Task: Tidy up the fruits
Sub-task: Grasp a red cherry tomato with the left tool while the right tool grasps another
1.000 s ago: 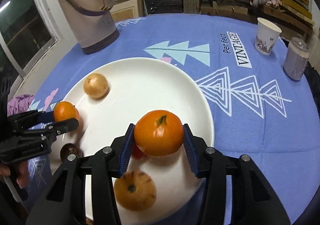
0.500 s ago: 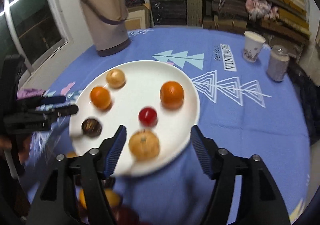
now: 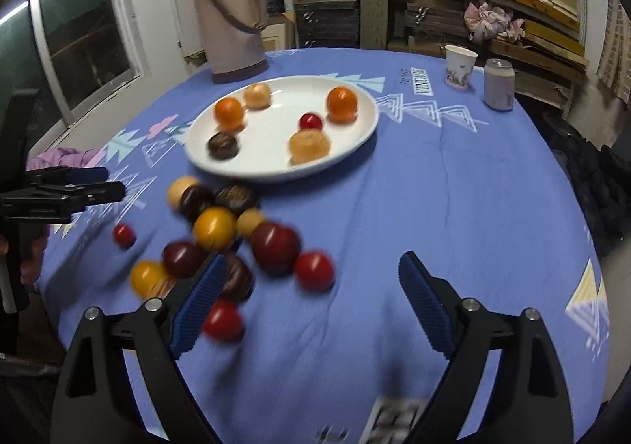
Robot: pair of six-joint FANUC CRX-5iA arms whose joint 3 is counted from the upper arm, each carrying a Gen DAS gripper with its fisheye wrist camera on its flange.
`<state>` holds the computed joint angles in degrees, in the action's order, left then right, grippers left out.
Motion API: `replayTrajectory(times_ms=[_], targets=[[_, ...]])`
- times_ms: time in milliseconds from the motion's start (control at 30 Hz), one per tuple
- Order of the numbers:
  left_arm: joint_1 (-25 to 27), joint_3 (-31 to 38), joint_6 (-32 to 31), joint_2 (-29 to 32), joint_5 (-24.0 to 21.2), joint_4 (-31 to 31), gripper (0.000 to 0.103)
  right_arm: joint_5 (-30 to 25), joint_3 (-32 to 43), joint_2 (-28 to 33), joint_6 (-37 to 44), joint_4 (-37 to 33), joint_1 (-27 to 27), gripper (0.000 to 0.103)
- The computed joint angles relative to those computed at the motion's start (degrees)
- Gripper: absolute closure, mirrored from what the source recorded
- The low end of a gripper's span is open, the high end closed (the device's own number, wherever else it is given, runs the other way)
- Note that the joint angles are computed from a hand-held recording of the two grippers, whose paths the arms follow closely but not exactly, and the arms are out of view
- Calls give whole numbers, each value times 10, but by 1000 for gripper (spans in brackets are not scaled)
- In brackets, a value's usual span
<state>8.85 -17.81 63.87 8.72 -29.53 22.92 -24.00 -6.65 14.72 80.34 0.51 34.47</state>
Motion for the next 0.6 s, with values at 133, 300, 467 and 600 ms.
replayTrajectory(times_ms=[133,300,467,600], targets=[[1,-27,15,-8,7,5,10,39,-64,-23,-73,99,19,16],[-7,-37,31,-16,22,-40,10,8,-41,-17,-5,26,21,19],[-11,-39,17,-10,21,-45,10,-6,-24,-7,38,-11,22,19],[-7,-42,0,-2,23,-24,11,-11,-19,-6,57,-26,25,19]])
